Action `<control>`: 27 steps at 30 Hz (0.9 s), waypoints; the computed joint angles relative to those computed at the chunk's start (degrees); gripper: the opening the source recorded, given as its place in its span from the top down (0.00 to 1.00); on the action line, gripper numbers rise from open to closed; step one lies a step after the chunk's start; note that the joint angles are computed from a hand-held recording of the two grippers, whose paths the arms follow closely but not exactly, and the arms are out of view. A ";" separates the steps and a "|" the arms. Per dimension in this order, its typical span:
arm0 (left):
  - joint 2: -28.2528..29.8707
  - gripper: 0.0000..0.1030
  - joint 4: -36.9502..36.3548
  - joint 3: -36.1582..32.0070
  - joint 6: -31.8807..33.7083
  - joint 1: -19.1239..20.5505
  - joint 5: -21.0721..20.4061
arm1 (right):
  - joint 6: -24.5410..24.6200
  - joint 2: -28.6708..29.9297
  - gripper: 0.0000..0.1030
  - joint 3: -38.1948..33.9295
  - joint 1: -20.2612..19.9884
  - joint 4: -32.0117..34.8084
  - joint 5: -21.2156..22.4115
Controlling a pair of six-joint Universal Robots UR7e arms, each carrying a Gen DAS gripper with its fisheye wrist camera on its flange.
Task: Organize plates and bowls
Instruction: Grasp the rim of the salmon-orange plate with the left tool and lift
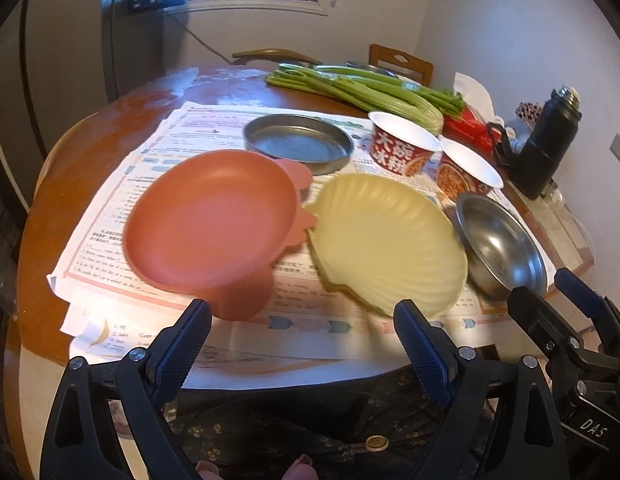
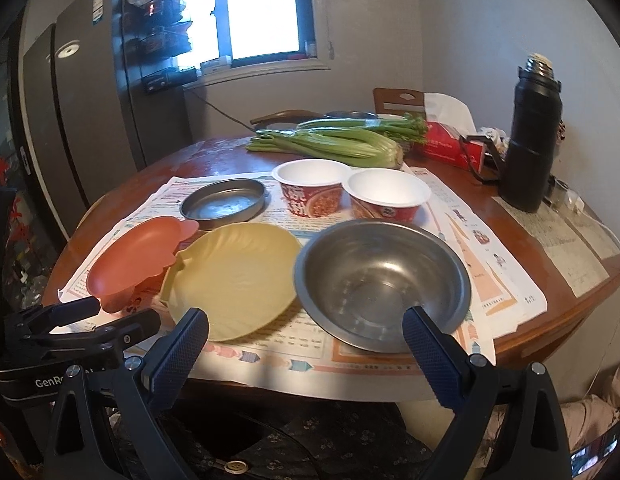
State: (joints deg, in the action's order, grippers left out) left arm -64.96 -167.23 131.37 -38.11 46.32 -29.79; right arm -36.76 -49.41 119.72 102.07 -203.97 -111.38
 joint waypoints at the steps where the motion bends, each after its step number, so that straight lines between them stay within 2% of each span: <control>1: -0.33 0.10 -0.33 0.27 0.07 0.11 0.13 | -0.10 0.08 0.05 -0.28 0.18 0.71 0.24; 13: -5.63 0.10 -0.52 3.03 -2.86 2.67 2.26 | -0.64 2.79 0.05 -4.87 2.42 7.64 1.90; 27: -9.75 0.10 -1.61 3.52 -2.79 7.26 3.27 | -2.82 10.17 0.06 -14.08 6.05 13.90 2.41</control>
